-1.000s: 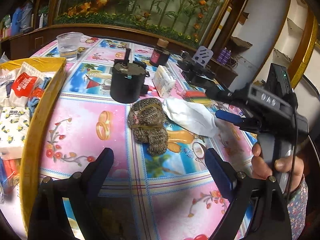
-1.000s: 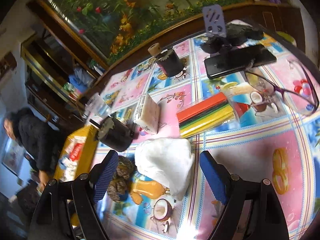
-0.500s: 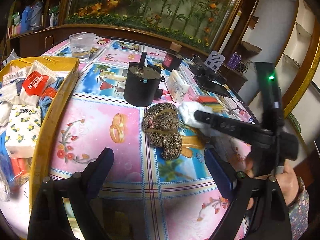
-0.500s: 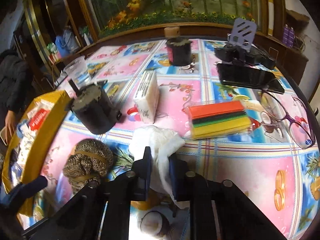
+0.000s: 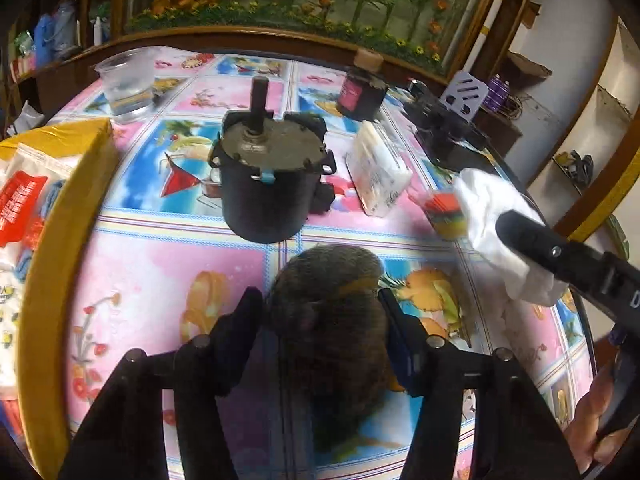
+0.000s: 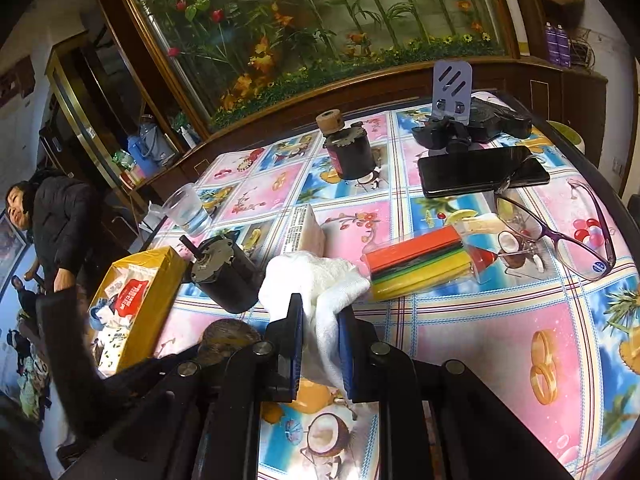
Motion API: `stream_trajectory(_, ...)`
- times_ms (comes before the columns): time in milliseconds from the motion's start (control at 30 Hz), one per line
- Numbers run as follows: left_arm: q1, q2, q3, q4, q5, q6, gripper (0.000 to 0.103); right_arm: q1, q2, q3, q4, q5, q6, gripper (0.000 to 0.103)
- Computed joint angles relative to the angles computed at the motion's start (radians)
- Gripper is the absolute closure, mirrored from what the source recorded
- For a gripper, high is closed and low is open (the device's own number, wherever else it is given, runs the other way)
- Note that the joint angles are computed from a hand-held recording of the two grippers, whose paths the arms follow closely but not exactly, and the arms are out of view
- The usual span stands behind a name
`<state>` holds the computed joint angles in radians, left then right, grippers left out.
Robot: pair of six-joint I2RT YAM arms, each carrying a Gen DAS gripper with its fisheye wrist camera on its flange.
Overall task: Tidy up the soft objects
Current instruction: 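Grasp the brown mesh scrubber with the left gripper while the right holds the white cloth, then carry the brown scrubber and white cloth with both grippers to the box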
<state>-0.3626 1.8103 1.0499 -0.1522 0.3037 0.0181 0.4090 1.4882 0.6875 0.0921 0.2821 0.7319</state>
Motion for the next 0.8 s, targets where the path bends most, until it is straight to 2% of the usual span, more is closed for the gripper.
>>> stream_trajectory(133,-0.018,-0.026,-0.053,0.060,-0.027,0.039,0.052,0.021,0.010,0.007,-0.002,0.019,-0.004,0.086)
stream_trajectory(200,-0.026,-0.043,-0.073,0.075,-0.025,0.060,0.052,0.033,0.019,0.017,-0.017,0.055,-0.006,0.086)
stream_trajectory(467,-0.028,-0.108,-0.127,0.134,0.001,0.084,0.052,0.010,0.018,0.005,-0.023,0.086,0.015,0.087)
stream_trajectory(800,-0.042,-0.146,-0.155,0.149,0.086,0.123,0.052,-0.001,-0.023,-0.012,-0.048,0.121,0.034,0.087)
